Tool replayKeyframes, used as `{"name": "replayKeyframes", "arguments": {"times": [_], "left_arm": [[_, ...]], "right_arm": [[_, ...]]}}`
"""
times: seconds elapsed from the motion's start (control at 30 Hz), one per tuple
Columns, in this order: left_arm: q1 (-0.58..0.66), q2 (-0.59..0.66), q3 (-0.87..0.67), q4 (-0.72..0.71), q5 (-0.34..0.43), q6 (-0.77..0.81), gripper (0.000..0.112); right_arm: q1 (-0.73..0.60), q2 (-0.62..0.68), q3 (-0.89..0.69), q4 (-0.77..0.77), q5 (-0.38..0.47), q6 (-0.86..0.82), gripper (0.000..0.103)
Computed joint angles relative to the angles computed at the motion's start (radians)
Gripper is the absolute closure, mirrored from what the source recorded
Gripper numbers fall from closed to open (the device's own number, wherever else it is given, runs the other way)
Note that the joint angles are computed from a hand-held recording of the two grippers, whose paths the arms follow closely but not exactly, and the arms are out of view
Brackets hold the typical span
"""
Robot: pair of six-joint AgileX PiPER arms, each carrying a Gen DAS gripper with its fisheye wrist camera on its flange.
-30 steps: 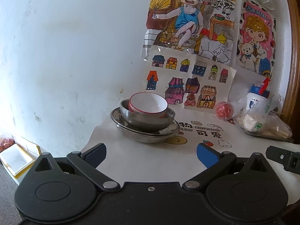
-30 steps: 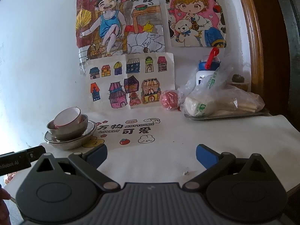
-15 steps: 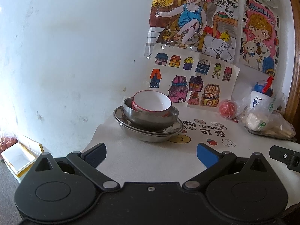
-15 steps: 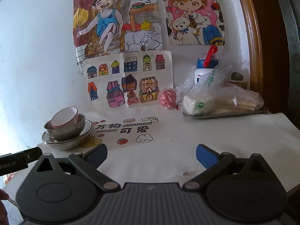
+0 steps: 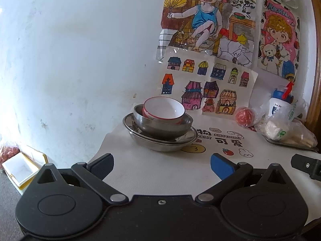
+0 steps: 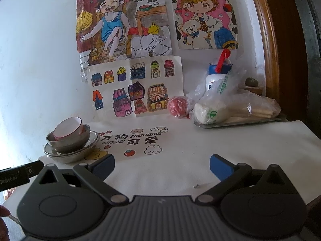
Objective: Organize plates and bowls
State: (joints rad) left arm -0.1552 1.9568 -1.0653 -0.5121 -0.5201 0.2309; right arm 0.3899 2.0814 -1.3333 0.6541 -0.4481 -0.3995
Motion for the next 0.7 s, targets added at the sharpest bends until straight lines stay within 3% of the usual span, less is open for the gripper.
{"name": "replayKeyframes", "arguments": {"times": [0.7], "left_arm": [[-0.003,0.002,0.007,-0.016,-0.009,0.001,0.010]], "right_arm": [[0.006,0.004,0.011,0.028,-0.019,-0.004,0.000]]}}
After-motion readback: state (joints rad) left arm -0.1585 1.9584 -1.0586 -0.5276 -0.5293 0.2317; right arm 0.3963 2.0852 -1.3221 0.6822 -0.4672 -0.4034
